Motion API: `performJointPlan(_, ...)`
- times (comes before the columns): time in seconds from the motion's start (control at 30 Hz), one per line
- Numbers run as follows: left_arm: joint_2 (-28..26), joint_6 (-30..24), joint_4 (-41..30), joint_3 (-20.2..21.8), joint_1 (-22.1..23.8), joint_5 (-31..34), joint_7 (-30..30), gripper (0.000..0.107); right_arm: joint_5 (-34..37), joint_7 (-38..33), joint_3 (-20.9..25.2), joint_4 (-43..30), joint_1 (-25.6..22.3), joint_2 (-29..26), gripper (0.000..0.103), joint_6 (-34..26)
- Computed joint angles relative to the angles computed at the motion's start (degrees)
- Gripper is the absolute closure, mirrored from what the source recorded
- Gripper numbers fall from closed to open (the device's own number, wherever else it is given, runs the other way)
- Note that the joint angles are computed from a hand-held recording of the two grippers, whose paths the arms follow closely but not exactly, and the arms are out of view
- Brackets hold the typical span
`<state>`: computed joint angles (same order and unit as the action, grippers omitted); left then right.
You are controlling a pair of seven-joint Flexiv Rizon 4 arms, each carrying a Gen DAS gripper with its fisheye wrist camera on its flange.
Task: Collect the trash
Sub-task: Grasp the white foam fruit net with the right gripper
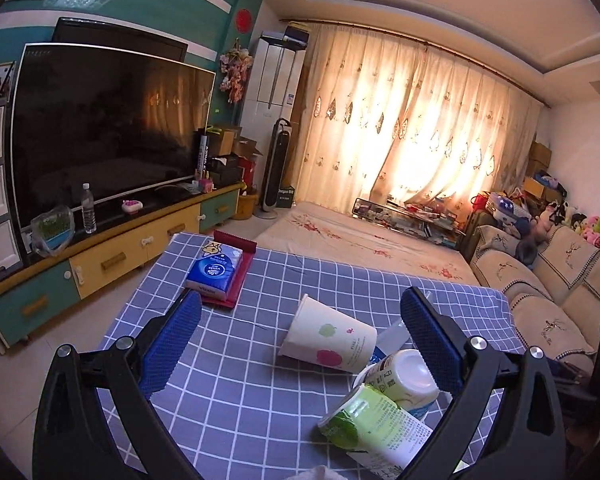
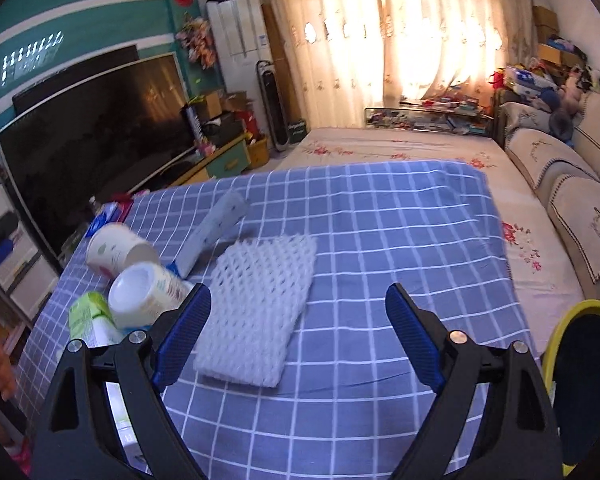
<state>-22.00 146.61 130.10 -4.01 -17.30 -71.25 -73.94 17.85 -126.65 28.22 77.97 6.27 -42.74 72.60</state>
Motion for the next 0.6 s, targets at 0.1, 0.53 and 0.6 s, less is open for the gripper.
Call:
performJointPlan(0.1, 0.4, -0.3, 0.5, -0.3, -0.3, -0.8, -0.2, 0.009, -2.1, 1.6, -2.1, 0.3, 2.2, -0.1, 0.019, -2.0)
performJointPlan(0.53, 0.3, -2.3, 0.3, -0.3, -0.8, 0.2, 0.6, 0.009, -5.4, 5.2, -4.8, -1.3, 5.1, -1.5, 0.07, -9.5)
performJointPlan(0.6, 0.4, -2.4, 0.3, -0.2, -0.8, 0.4, 0.5, 0.009, -3.8, 4.2, -3.8, -1.3, 3.9, -1.0, 0.081, -9.1)
